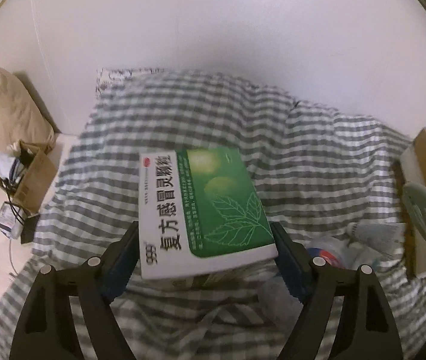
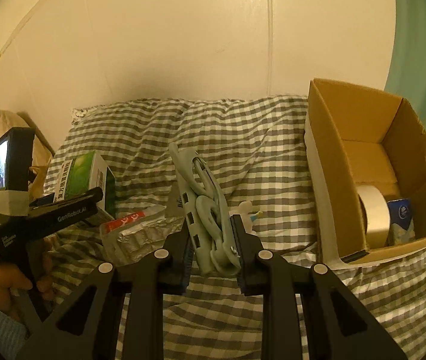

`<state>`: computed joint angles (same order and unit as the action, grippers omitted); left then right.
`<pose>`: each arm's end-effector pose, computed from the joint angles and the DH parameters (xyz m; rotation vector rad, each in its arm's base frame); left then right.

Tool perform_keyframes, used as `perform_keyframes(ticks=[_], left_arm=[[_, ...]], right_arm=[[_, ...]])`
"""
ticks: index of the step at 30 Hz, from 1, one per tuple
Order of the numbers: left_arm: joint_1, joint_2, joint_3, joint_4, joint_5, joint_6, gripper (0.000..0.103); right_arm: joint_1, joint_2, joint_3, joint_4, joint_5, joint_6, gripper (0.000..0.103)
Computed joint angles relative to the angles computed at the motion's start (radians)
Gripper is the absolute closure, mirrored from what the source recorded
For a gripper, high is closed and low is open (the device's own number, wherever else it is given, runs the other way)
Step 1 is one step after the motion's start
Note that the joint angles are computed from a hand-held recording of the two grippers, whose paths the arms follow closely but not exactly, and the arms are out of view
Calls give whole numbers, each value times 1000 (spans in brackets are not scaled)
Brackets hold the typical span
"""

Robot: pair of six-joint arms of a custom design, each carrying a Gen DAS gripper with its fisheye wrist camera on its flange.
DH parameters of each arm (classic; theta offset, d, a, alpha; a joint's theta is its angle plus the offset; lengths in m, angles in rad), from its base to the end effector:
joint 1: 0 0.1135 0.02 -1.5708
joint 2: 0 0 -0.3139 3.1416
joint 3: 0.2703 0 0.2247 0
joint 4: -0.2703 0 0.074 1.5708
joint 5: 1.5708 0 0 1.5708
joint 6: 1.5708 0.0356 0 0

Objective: Organize objects
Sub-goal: 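Grasp the green medicine box with the left tool while the right tool holds the hanger, then carry medicine box and hanger into the cardboard box and open both tools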

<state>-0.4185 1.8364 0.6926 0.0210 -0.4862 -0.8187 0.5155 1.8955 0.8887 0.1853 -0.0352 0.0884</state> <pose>0.2739 -0.1036 0.1491 -0.6347 2.4196 0.1746 0.3137 0.1792 0.1798 -0.5285 2.3582 0.3232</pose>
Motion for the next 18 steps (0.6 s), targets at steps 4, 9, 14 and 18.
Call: perform_keyframes(ticks=[4,9,14,18], left_arm=[[-68,-144,17,-139,-53,-41,20],[-207,-308,113,-370,-146,-117,20],[-365,-358,308,-589,-259,-162,21],[-443,-321,478,-667,-295,-121,20]], right_arm=[[10,-85,-28,-23,5,-1,81],[3,-243,-57,-81,-4,-3,81],[-48,-422,-60,-183,-68,-12,81],[-143,-541,-31,-289,-154,-42,81]])
